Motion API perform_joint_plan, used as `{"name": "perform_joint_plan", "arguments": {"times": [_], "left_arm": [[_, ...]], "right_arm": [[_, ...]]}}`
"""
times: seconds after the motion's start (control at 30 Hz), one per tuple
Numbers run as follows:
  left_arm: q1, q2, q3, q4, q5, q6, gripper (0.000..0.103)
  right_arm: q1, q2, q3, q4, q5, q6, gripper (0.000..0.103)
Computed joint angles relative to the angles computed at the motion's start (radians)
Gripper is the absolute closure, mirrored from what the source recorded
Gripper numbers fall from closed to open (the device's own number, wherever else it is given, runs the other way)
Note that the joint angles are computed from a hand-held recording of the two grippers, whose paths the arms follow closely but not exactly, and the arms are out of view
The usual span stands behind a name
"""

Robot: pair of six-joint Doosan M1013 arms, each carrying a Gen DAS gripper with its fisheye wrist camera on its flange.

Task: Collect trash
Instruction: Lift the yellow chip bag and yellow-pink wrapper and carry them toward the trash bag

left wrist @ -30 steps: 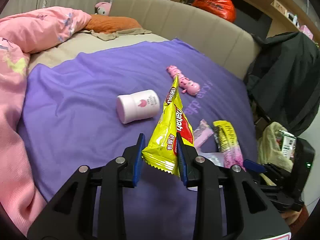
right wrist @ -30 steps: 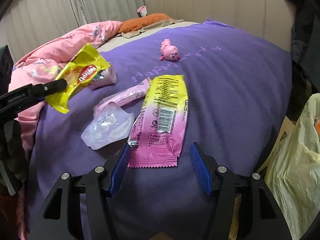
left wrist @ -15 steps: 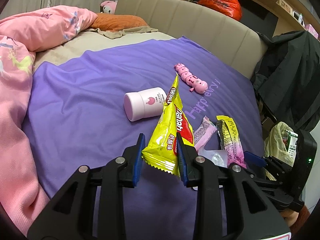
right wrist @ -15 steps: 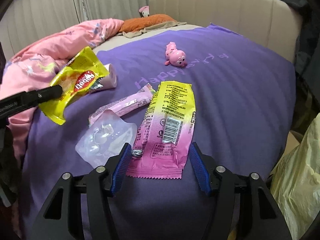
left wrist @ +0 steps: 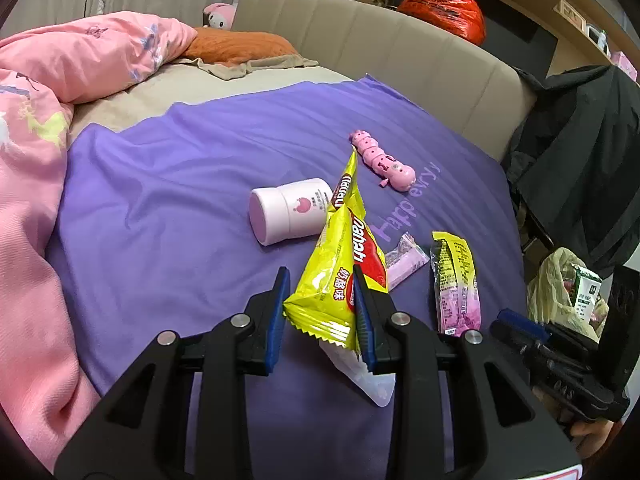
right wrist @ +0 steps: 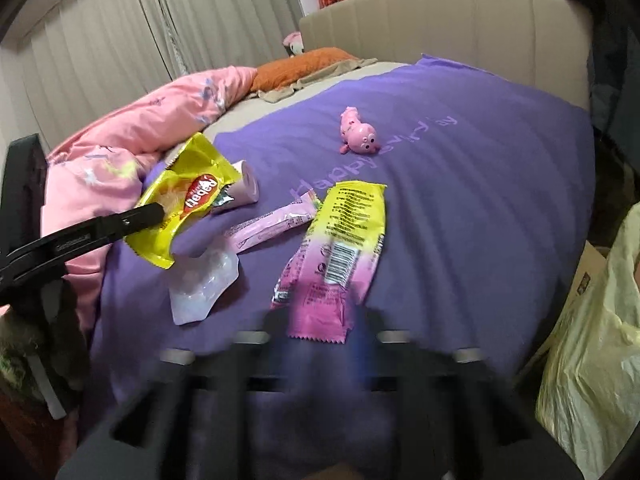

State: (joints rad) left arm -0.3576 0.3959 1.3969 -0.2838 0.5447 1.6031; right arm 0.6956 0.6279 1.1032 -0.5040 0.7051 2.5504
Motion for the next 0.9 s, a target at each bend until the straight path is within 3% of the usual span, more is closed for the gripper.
{"name": "perform_joint_plan", "arguments": {"times": [0.07,0.23,0.33,0.4,0.47,0.5,0.53,0.6,0.73,0.8,0.83,0.9], "left_arm": [[0.001,-0.001,0.0,-0.001,0.001,-0.004,0.074],[0.004,-0.002,0.0,-0.004,-0.003,-0.006,0.074],[0.006,-0.002,0.001,0.003,-0.006,-0.021,0.074],[0.007,-0.002,0.002,0.008,-0.006,-0.032,0.074],[0.008,-0.002,0.003,0.012,-0.008,-0.041,0.074],[0.007,-0.003,0.003,0.016,-0.009,-0.047,0.074],[0.007,-0.003,0.004,0.016,-0.01,-0.049,0.074],[0.005,-0.005,0.006,0.023,-0.015,-0.058,0.074],[0.008,-0.01,0.012,0.021,-0.03,-0.069,0.074],[0.015,-0.017,0.018,0.009,-0.045,-0.076,0.074],[0.019,-0.02,0.02,-0.004,-0.051,-0.074,0.074],[0.03,-0.025,0.023,-0.046,-0.061,-0.06,0.074]], "right_arm": [[-0.008,0.012,-0.022,0.069,-0.005,-0.068,0.042],[-0.009,0.075,-0.136,0.091,0.125,-0.136,0.042],[-0.023,0.102,-0.177,0.202,0.145,-0.219,0.042],[-0.019,0.1,-0.161,0.177,0.119,-0.187,0.043],[-0.011,0.095,-0.145,0.114,0.118,-0.131,0.061],[-0.011,0.091,-0.135,0.102,0.104,-0.125,0.061],[-0.01,0.087,-0.125,0.093,0.095,-0.121,0.072],[-0.007,0.088,-0.13,0.078,0.109,-0.142,0.081],[-0.004,0.08,-0.12,0.053,0.12,-0.145,0.086],[-0.002,0.066,-0.099,0.037,0.105,-0.128,0.09],[-0.001,0.058,-0.087,0.028,0.096,-0.12,0.098],[0.006,0.037,-0.06,-0.023,0.079,-0.083,0.099]]}}
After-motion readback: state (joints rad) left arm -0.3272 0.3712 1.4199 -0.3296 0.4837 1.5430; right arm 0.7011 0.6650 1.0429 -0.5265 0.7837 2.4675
